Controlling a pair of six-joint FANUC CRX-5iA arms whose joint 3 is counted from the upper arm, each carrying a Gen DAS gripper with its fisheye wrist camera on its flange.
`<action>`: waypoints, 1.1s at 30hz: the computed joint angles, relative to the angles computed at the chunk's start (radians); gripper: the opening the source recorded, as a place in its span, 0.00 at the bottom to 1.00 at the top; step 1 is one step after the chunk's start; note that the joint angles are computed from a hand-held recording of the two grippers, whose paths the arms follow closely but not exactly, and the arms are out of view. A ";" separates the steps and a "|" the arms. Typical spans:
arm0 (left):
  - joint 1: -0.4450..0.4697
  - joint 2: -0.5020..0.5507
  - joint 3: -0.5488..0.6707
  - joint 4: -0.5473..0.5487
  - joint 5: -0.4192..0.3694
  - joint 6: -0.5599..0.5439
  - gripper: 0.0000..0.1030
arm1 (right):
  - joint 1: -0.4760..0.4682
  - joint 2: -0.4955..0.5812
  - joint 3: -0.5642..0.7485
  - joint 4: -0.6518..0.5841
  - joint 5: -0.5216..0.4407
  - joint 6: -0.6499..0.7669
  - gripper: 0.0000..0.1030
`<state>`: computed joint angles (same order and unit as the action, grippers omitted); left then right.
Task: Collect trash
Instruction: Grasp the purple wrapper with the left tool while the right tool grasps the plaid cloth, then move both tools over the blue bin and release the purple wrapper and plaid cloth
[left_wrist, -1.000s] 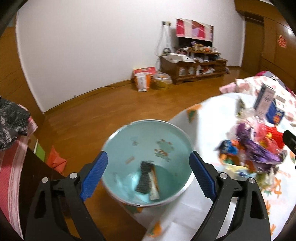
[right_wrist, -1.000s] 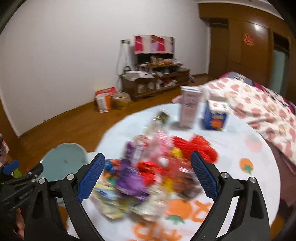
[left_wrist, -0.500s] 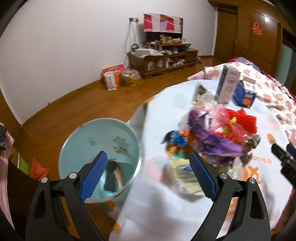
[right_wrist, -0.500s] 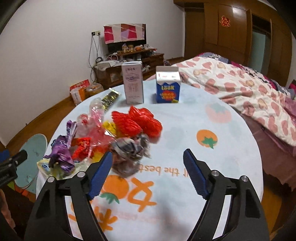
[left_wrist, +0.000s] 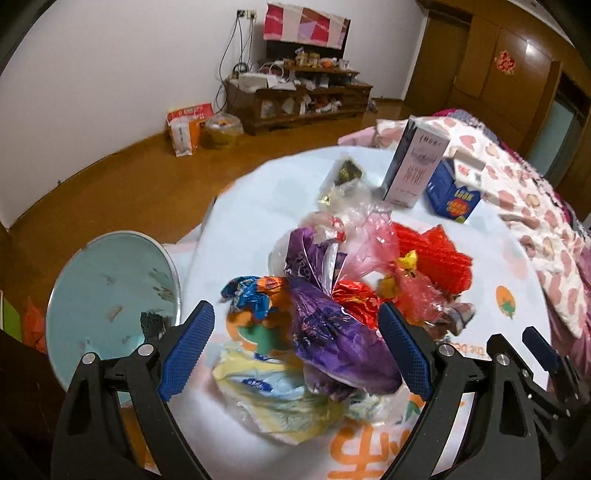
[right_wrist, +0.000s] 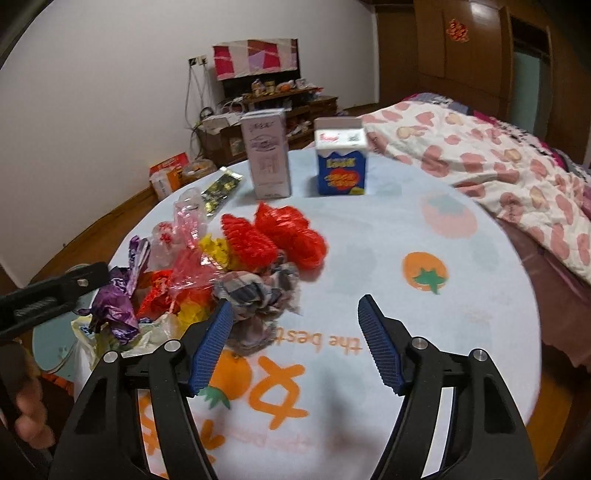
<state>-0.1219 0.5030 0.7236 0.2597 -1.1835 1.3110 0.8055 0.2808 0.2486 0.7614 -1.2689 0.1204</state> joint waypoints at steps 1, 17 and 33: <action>-0.005 0.010 0.013 -0.019 -0.010 0.013 0.79 | -0.005 0.010 0.012 -0.010 0.005 0.014 0.68; 0.034 -0.029 -0.128 0.220 0.033 -0.206 0.19 | -0.043 0.000 -0.004 -0.114 0.091 0.039 0.06; 0.121 -0.217 -0.277 0.209 0.191 -0.283 0.19 | 0.073 -0.031 0.018 0.162 -0.012 -0.010 0.06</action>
